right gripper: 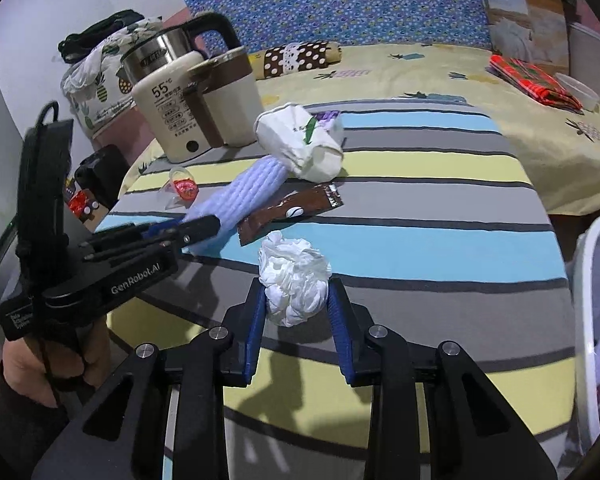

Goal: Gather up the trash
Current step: 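Grasp the second foam net with the left gripper while the right gripper grasps the tissue, then carry the foam net and tissue over the bin and open both grippers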

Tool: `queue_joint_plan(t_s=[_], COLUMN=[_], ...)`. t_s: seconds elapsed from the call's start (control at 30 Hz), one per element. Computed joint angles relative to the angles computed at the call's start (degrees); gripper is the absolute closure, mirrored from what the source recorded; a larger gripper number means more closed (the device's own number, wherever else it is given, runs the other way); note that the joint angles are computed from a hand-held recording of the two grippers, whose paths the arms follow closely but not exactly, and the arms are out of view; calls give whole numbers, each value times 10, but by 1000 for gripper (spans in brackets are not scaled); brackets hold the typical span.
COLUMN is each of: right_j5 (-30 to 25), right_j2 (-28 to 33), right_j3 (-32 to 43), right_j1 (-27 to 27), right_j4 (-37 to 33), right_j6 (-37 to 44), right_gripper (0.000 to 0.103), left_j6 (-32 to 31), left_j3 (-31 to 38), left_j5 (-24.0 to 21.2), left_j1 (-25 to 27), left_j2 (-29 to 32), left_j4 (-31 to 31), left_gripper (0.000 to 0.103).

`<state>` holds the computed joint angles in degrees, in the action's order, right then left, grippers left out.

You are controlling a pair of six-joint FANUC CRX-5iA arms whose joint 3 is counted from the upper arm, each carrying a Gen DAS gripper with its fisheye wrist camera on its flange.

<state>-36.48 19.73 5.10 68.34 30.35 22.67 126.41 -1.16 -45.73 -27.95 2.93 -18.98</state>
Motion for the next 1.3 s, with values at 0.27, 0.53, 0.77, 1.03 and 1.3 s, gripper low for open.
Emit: queue_joint_plan(t_s=[0.27, 0.53, 0.77, 1.03, 1.3], right_j5=[26, 51, 52, 15, -72], right_j2=[-34, -73, -102, -144, -184], right_j3=[-53, -116, -161, -224, -260], right_j1=[-1, -16, -28, -46, -44], right_j4=[62, 147, 221, 303, 266], right_j6=[-63, -152, -210, -317, -332], right_gripper=[70, 70, 70, 70, 70], left_j6=[87, 140, 127, 41, -88], left_j3=[30, 60, 84, 112, 180], left_j5=[-31, -39, -17, 47, 96], left_j1=[-58, -107, -124, -132, -146], left_j2=[-13, -16, 5, 58, 151], left_j4=[-86, -138, -119, -28, 105], left_gripper=[90, 90, 90, 90, 90])
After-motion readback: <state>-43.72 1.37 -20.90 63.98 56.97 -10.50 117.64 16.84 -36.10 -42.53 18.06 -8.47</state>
